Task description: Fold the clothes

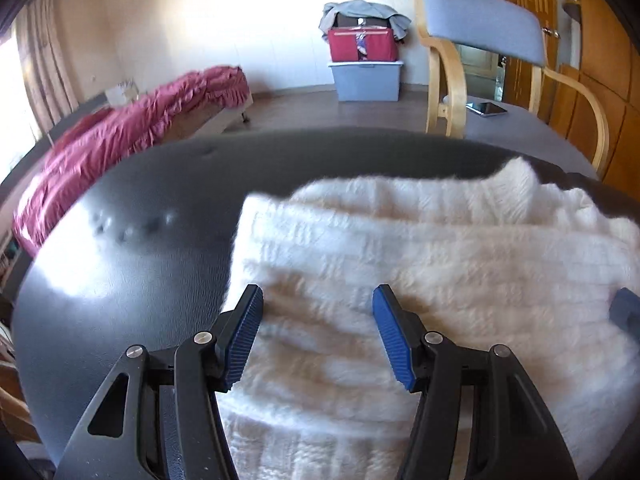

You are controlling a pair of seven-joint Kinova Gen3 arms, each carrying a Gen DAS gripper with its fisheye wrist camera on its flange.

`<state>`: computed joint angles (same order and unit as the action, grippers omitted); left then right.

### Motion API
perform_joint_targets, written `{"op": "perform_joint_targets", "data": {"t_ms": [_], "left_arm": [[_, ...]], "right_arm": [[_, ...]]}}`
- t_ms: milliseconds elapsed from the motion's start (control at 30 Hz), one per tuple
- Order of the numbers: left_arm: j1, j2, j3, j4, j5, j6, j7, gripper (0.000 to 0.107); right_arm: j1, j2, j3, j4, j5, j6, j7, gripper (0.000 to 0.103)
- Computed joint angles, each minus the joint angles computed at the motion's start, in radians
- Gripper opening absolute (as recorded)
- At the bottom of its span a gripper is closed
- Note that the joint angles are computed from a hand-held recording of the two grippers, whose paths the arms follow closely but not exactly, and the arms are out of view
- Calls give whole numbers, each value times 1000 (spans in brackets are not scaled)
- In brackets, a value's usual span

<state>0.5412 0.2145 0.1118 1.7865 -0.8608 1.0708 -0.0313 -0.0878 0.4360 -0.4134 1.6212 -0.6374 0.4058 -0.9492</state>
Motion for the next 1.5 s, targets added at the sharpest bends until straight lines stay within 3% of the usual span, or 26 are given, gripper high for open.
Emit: {"op": "perform_joint_targets", "data": {"t_ms": [100,200,367,433,567,633,800,967,1200,1400,1500], "left_arm": [[-38,-31,1,40,19,-71,37,65],[-20,-10,0,22,6,-38,34,65],[-12,-3,-2,15,0,-27,36,65],[-16,-5,-5,19,1,-36,33,65],[-16,-9,-4,26,-1,-41,42,65],[-20,-13,-5,30,0,-47,40,65],[-26,-15,-3,31,2,-53,36,65],[-31,-19,-3,35,4,-66,34,65],[-31,-18,-4,32,5,-65,29,65],[-32,-18,-4,31,7,-62,25,65],[-34,-20,-4,32,8,-63,23,65]], "right_arm": [[-13,1,9,-3,8,-4,-11,20],[-14,-13,-6,17,46,-46,-39,21],[-215,-121,152,85,225,-197,-217,23],[-308,-113,220,36,306,-164,-253,23],[-493,-24,363,-146,464,-2,-383,23],[-530,36,381,-233,489,77,-425,23],[-491,89,321,-293,566,133,-497,22],[-586,61,469,-247,726,116,-682,22],[-479,8,416,-174,772,92,-812,22],[-344,-52,254,-83,677,24,-691,23],[-368,-57,276,-62,688,37,-676,23]]}}
